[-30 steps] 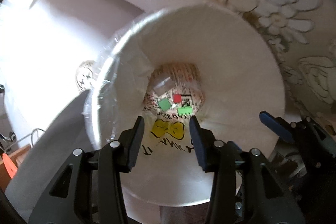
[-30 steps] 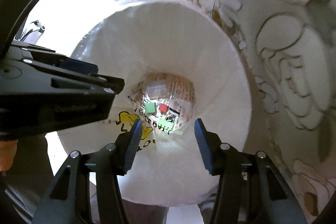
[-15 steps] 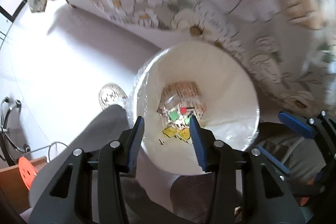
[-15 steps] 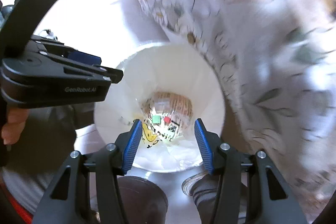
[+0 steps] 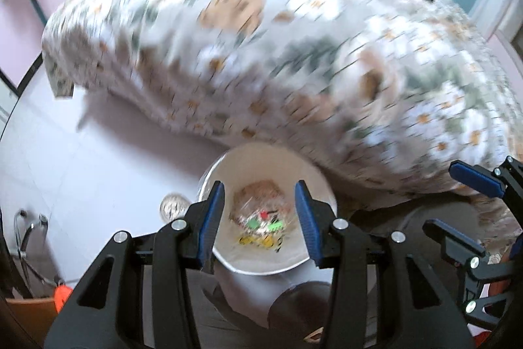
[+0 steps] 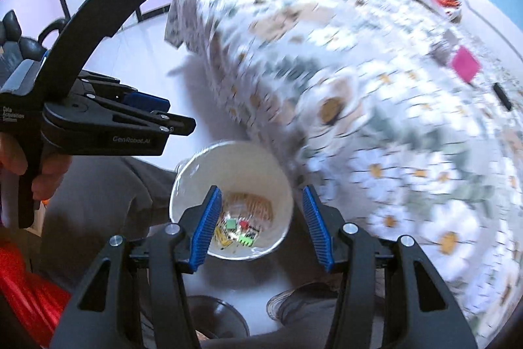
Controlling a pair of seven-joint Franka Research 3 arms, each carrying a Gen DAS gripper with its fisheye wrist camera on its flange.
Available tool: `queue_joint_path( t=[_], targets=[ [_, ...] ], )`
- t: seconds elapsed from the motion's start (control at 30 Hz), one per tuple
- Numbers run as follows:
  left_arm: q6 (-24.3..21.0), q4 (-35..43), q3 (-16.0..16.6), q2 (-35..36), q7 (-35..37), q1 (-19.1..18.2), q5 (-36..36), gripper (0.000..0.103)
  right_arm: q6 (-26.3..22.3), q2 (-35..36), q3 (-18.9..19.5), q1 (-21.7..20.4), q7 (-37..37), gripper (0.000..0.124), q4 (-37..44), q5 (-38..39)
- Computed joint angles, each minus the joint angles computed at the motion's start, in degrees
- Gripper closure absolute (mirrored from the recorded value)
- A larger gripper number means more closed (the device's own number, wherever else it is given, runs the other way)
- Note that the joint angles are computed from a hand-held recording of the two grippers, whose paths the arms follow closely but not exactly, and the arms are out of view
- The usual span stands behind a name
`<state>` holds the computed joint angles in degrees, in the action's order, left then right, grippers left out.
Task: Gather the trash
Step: 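Move both tools back over the bed toward the pink cup and crumpled foil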
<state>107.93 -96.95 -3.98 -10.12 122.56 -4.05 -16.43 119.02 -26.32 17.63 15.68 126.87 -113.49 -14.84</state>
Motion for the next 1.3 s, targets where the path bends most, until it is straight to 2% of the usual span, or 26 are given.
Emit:
queue_joint_path(
  t=[0.13,0.23,0.4,0.67,0.77,0.97,1.17,1.3],
  targets=[
    [-1.44,3.29,-0.21,-1.13,1.34,-1.38,-3.4,0.057,-1.51,-4.4,0.18,-1.31,0.56,0.07,-0.25,-1.43],
    [-0.7,4.87,-0.78,-1.0,1.97,-2.68,-5.14,0.053,-2.17,-7.67,0.62,-3.28,0.82,0.07,-0.75,-2.52],
    [-0.82,8.79,-1.62,0.16,2.31,-4.38,-7.47,0.053,-3.27,-12.24,0.78,-7.13,0.67,0.07,-0.61,-4.04],
    [-1.5,16.95,-3.45,3.35,2.24,-6.35,-10.12,0.053,-2.97,-16.82,-0.29,-12.54,-3.2,0.065,0.64,-4.68],
    [-3.03,21.71,-4.51,6.25,1.78,-6.78,-10.63,0.052,-1.34,-17.5,-1.38,-13.98,-4.8,0.065,0.26,-3.76],
    [-2.66,29.63,-7.86,12.99,-0.75,-7.86,-7.79,0.05,0.96,-16.67,-3.27,-17.42,-7.77,0.064,0.47,-2.96],
    [-2.97,38.55,-11.16,21.54,-3.71,-10.03,-2.32,0.05,3.4,-14.76,-5.7,-19.3,-10.42,0.064,-0.24,-1.78],
    [-5.75,47.68,-12.59,29.17,-6.19,-12.41,1.61,0.05,5.15,-13.0,-7.53,-20.29,-11.51,0.064,-0.88,-0.71]
  ],
)
